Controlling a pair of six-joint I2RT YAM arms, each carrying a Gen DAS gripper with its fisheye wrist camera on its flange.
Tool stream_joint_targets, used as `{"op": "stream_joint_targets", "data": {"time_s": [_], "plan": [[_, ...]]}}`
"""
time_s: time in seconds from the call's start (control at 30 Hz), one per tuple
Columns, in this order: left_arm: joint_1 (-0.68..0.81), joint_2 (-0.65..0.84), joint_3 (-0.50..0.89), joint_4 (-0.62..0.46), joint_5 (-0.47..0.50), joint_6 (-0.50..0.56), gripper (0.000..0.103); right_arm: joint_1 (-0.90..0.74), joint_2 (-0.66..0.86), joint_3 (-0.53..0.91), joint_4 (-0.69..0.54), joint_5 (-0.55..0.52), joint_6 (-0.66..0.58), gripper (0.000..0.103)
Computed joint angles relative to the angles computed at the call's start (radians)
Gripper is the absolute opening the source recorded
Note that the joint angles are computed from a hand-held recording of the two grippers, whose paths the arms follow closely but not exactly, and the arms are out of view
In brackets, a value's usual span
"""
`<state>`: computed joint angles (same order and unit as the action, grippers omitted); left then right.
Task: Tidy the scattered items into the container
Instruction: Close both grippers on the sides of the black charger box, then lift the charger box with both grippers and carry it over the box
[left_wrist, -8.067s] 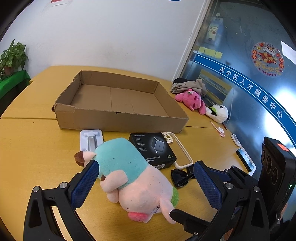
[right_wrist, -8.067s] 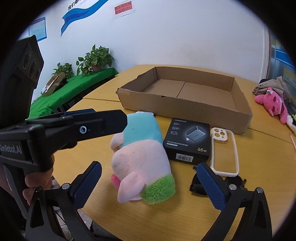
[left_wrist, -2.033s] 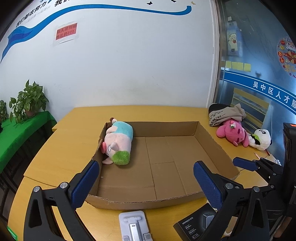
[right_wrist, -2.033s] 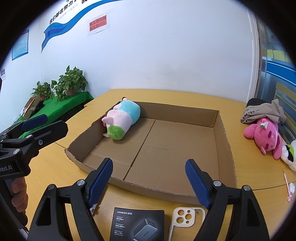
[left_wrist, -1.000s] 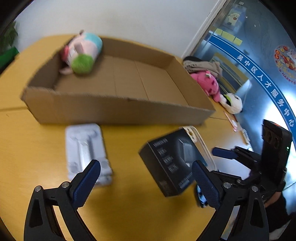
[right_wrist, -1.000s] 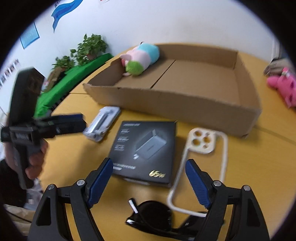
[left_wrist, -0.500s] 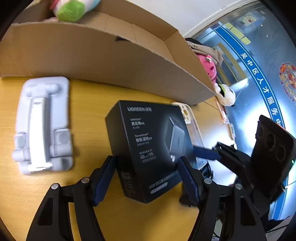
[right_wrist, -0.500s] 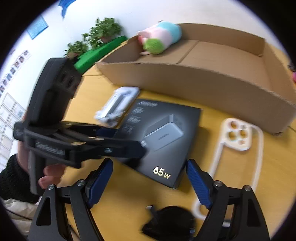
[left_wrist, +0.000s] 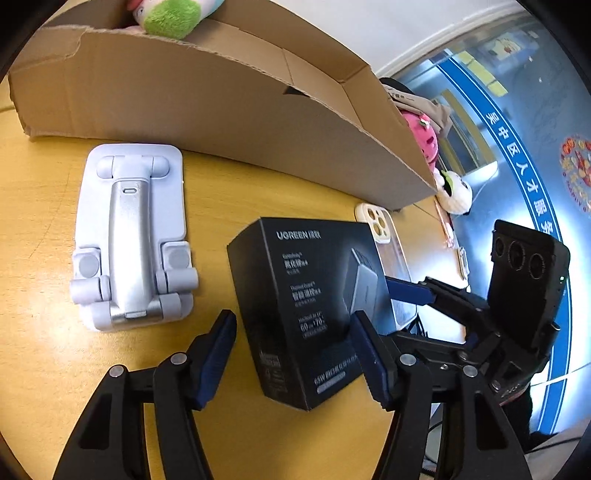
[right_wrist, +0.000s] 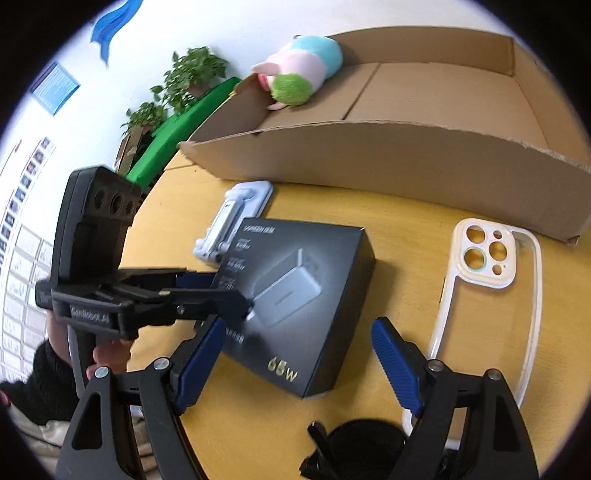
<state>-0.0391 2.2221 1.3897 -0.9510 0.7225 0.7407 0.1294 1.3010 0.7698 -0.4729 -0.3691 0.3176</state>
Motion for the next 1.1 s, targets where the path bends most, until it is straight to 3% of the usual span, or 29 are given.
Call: {"op": "stream_joint_targets", "data": {"time_s": [0.07, 0.27, 0.5, 0.73, 0.9, 1.1], "plan": [[0.001, -0.006, -0.015, 0.019, 0.005, -0.005, 0.069, -0.005, 0.026, 0.008, 0.006, -0.002, 0.005, 0.070], [0.019, 0.024, 0.004, -0.010, 0.038, -0.005, 0.061, -0.081, 0.048, -0.055, 0.092, -0.149, 0.058, 0.068], [0.014, -0.021, -0.042, 0.032, 0.012, -0.002, 0.058, -0.052, 0.003, -0.071, 0.077, -0.097, 0.074, 0.061], [0.027, 0.043, 0.043, -0.070, 0.033, 0.050, 0.055, -0.104, -0.029, -0.088, 0.053, -0.154, 0.031, 0.051], [0.026, 0.083, 0.098, -0.128, 0.031, 0.042, 0.055, -0.108, -0.016, -0.065, 0.020, -0.151, -0.001, 0.050], [0.019, 0.025, 0.029, -0.057, 0.006, -0.002, 0.055, -0.059, -0.027, -0.065, 0.042, -0.084, 0.026, 0.049]]}}
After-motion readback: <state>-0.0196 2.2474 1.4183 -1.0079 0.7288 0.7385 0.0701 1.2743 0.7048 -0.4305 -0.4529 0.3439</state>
